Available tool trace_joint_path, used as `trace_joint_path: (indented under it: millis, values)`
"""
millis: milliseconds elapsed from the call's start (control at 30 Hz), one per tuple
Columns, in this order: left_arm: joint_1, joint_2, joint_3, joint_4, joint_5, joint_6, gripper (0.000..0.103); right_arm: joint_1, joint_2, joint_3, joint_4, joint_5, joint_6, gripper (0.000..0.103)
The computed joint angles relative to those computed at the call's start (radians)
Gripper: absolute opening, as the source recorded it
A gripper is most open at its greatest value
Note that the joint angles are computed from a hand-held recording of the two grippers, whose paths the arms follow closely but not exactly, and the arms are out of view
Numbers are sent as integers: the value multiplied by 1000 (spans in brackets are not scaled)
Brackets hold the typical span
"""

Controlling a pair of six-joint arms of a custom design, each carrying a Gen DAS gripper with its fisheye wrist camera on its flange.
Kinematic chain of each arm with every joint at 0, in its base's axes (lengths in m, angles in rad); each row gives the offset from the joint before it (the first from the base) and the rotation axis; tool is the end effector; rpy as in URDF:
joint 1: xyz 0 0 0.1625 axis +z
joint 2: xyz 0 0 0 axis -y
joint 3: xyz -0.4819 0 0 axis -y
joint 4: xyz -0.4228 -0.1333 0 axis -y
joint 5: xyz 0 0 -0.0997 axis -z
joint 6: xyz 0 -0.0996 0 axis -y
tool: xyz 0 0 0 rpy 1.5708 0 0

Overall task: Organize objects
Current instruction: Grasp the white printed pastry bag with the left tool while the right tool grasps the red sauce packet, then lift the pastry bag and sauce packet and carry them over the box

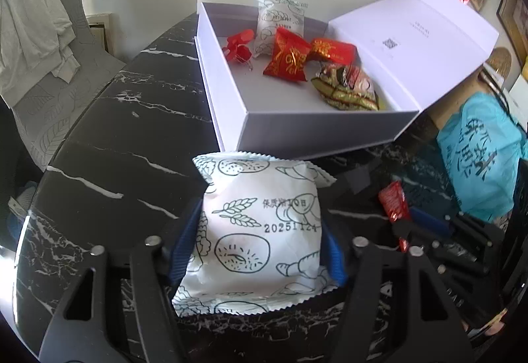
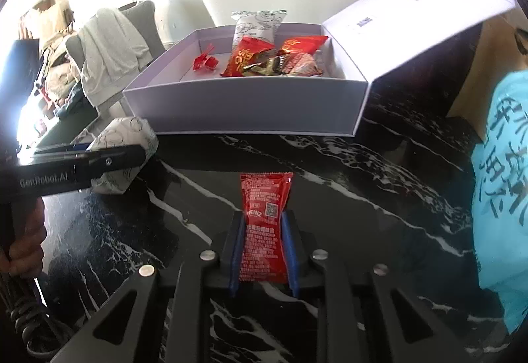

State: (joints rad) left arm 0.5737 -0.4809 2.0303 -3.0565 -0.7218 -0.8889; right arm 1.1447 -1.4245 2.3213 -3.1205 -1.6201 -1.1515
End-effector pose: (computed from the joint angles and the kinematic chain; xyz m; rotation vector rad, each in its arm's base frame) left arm -0.3336 -0.4633 -0.1093 0.1684 2.4549 -0.8540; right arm -0.0789 -0.4845 0.2905 0.8974 -2.4257 0.5718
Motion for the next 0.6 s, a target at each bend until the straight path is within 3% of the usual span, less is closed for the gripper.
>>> trace_joint_path:
  millis: [433, 600]
  values:
    - [-28, -9, 26, -14, -1, -7, 56, -25, -59, 18, 85, 75, -2, 21]
    - [-46, -18, 22, 57, 37, -39, 56, -27, -78, 31, 94, 84, -19, 21]
